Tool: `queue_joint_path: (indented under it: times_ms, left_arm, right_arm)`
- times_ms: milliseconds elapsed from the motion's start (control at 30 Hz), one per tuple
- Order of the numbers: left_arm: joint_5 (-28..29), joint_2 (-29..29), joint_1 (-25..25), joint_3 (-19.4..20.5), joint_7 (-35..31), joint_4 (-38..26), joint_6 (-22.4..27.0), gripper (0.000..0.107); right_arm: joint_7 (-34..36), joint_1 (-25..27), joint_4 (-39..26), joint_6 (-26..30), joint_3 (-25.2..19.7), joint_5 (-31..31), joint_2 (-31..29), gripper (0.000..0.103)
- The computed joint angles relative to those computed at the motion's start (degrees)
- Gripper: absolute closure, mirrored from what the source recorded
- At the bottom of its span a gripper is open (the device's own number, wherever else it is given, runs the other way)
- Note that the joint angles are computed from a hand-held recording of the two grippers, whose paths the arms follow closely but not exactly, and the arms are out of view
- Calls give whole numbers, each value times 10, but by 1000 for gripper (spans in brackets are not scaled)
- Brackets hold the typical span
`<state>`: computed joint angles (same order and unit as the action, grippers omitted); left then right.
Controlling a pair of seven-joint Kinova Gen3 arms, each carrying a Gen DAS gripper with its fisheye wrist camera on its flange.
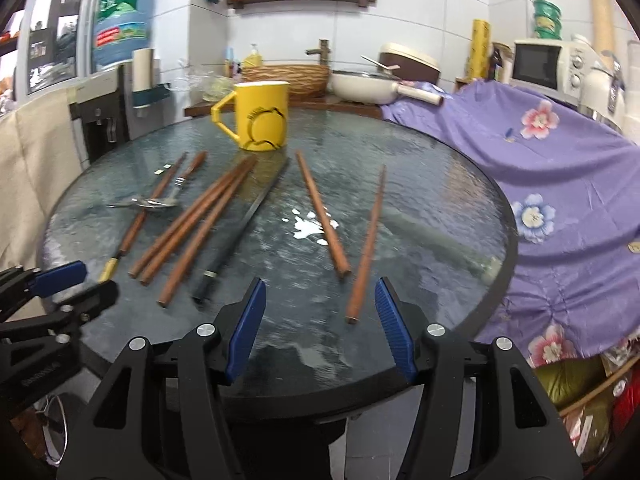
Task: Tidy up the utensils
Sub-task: 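Close the left tool on the gold-tipped chopstick while the right tool grasps a brown chopstick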
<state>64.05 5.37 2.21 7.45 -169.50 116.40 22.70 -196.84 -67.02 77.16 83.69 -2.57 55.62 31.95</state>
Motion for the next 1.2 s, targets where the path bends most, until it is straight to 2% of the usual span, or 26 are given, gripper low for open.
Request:
queue_joint_path:
  times_ms: [167,267,500,700,933,1000,1067,1200]
  left_arm:
    - [-10,1,7,3,16,-1,-16,66]
    - [-20,2,7,5,30,-3,-22,69]
    - [-60,4,7,9,75,-10,-33,76]
    - [-102,4,-5,3,132,-17,-35,76]
    - [-132,2,-8,12,156,-18,-42,77]
    - [-135,2,-9,13,161,-19,-38,81]
    - [-146,2,-6,13,173,-20,-39,85]
    - [-152,2,-10,17,176,-21,-38,91]
  right_arm:
    - [-10,5,10,-3,-1,-6,-4,47]
    - [-23,15,23,-24,-5,-12,-12,53]
    - [-29,23,31,-28,-6,-12,-16,55]
    - [-46,23,48,-17,-9,-16,-26,55]
    - [-52,24,48,-12,-14,-9,-22,57]
    - [-50,24,45,-12,-15,-9,-21,74]
    - [-45,22,44,-12,-15,-7,-20,82]
    - [-48,18,47,-14,-14,-1,-19,87]
